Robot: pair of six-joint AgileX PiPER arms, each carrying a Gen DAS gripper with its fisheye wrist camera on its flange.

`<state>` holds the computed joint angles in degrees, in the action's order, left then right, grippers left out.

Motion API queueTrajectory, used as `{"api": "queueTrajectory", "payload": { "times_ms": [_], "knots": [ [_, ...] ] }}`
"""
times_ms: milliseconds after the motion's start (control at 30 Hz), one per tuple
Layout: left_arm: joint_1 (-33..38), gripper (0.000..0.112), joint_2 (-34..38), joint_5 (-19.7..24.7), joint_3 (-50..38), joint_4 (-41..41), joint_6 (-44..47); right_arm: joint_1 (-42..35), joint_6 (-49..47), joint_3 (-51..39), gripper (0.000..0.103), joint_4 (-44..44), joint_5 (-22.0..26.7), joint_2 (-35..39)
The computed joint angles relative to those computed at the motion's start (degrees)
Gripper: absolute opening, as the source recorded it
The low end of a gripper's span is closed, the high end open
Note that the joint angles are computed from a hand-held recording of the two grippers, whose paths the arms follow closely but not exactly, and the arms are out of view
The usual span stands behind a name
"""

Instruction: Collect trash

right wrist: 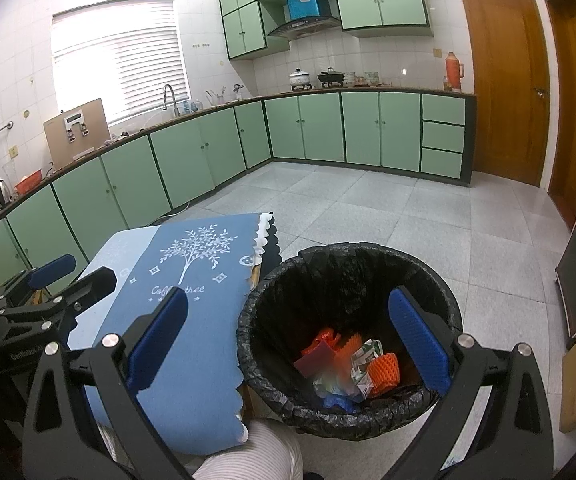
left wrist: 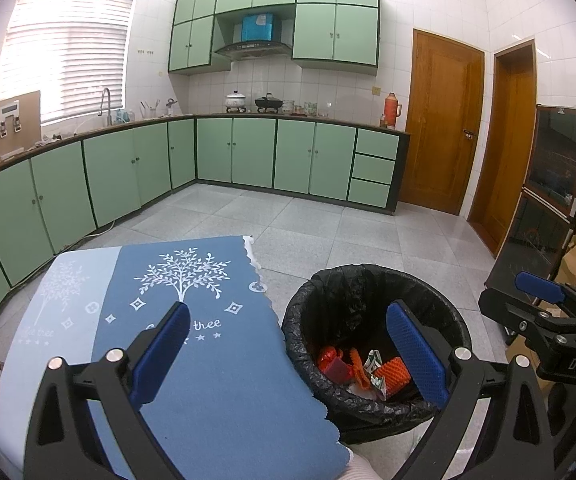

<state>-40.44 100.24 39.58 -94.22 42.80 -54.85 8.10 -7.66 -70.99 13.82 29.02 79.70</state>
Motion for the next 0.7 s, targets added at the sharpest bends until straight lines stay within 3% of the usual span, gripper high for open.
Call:
{"api": "queueTrajectory", "payload": {
  "times_ms": [700],
  "knots": [
    [0.0,0.097,0.1,0.5,-0.9,-0.8,0.9,-0.1,-0.2,-0.3,0.098,0.2,0.1,0.1]
  ]
}}
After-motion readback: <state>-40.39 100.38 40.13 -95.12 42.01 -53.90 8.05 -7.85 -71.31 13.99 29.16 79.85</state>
